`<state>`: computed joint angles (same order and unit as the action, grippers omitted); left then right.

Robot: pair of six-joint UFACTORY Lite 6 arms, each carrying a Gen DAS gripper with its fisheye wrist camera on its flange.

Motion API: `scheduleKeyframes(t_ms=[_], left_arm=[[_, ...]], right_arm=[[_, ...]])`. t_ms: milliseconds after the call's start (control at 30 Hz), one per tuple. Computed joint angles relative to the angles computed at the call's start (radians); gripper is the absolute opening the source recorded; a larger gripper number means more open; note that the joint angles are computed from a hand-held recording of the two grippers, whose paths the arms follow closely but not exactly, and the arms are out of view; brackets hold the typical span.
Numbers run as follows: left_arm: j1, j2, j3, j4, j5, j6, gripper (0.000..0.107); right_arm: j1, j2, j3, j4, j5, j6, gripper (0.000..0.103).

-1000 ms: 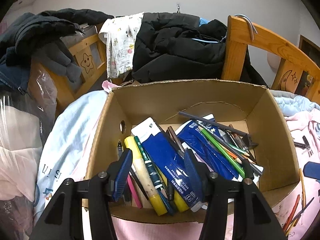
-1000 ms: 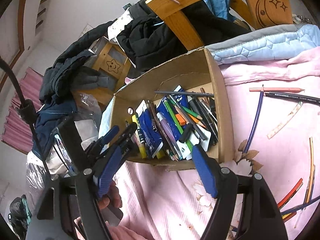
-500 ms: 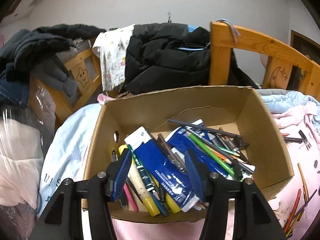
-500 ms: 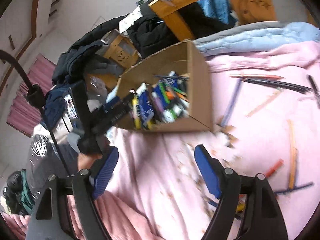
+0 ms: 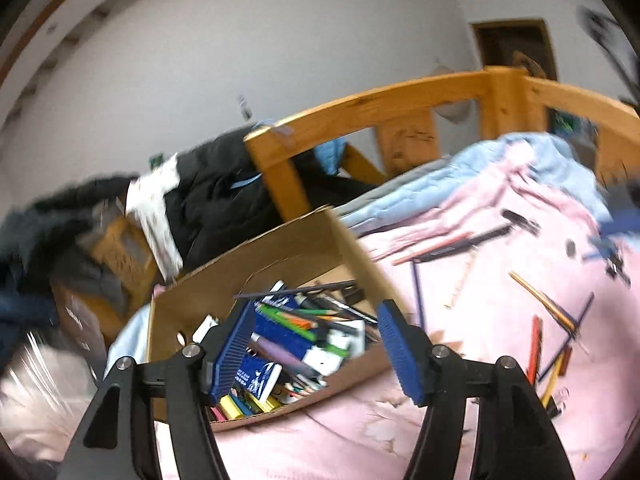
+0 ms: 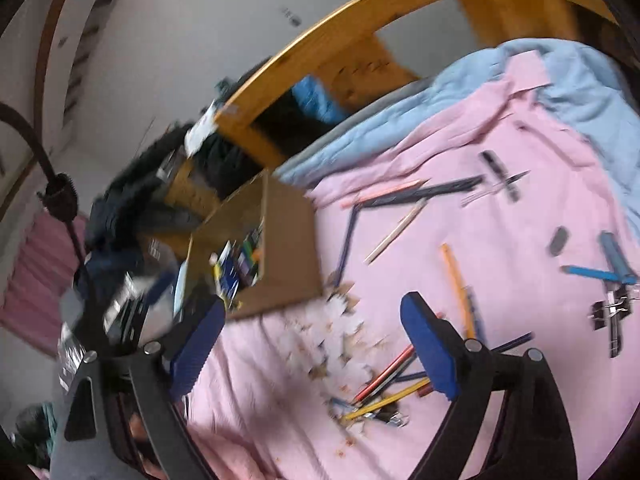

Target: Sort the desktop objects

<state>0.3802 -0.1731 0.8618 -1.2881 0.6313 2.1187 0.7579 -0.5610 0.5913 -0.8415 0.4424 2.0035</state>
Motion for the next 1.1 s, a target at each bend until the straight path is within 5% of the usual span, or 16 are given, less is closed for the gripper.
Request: scheduleKeyframes(t_ms=[133, 233, 333, 500, 733, 900, 1100], left_arm=[[-0.035, -0.170, -0.122, 0.060, 0.003, -0.146, 0.080], [-0.014, -0.242, -0.187, 0.103, 0.101, -0.333, 0.083], [-0.044, -0.297, -0.269, 0.104, 0.119, -0.368, 0.083], [-0.273, -0.418, -0.425, 0.087, -0.174, -0.302, 0.083], [-0.213, -0.324, -0.361, 0.181, -0.095, -0.430, 0.083], [-0.257, -0.373, -0.378, 0.170, -0.247, -0.473, 0.083], [-0.215, -0.355, -0.341, 0.186, -0.141, -0.477, 0.083]], right_arm=[[0.023, -0.055, 0.021, 0.070, 0.279, -0.094, 0.093], [0.005, -0.052, 0.025, 0.142, 0.448, -0.161, 0.093], [-0.073, -0.150, -0.079, 0.203, 0.388, -0.183, 0.094], [-0.292, -0.212, -0.239, 0.398, 0.212, -0.317, 0.094], [-0.328, -0.010, -0.264, 0.451, 0.053, -0.332, 0.094], [-0.256, 0.084, -0.194, 0.413, 0.078, -0.297, 0.094], [-0.231, 0.111, -0.163, 0.403, 0.100, -0.290, 0.094]])
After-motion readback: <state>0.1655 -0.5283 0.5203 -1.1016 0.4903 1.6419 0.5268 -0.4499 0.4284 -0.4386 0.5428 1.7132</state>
